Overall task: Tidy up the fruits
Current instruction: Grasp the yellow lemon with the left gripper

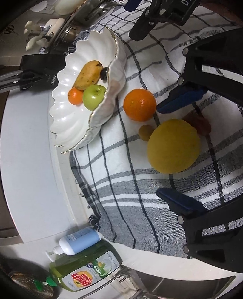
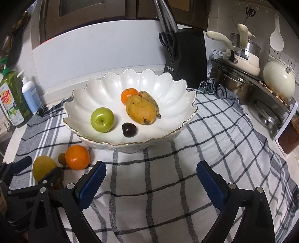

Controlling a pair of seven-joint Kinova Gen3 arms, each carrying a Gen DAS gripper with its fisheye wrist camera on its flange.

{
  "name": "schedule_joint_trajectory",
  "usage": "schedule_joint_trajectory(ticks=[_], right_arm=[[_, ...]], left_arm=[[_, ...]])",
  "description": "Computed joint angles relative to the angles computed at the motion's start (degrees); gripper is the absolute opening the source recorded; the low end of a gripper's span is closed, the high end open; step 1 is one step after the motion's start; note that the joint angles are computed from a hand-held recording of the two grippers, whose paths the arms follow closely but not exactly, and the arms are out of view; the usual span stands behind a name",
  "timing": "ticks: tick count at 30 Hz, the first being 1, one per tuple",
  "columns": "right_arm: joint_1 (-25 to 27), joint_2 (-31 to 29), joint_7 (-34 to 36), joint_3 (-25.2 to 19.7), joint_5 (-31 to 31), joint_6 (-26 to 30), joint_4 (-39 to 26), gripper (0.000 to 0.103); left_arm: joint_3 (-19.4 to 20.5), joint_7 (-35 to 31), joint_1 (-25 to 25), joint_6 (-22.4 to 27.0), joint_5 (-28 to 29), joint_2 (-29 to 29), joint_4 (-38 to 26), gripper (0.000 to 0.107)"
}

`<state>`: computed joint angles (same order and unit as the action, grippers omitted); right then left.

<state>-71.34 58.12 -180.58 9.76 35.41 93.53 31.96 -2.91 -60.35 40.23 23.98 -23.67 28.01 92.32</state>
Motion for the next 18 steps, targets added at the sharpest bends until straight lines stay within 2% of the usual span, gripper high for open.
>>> schedule_joint_trajectory(ticks=[6, 18], right_arm=[[0.22, 0.21, 0.25, -0.15, -0.29, -0.34, -0.07, 0.098], [-0.11, 1.69, 2.83, 0.53, 0.03, 1.06, -3.80, 0.098]], left_arm=[[2.26, -2.76, -2.15, 0.36, 2.03, 0.96, -0.58, 0.059], [1.55, -4.58, -2.77, -2.15, 4.07, -0.92, 2.16, 0.058]])
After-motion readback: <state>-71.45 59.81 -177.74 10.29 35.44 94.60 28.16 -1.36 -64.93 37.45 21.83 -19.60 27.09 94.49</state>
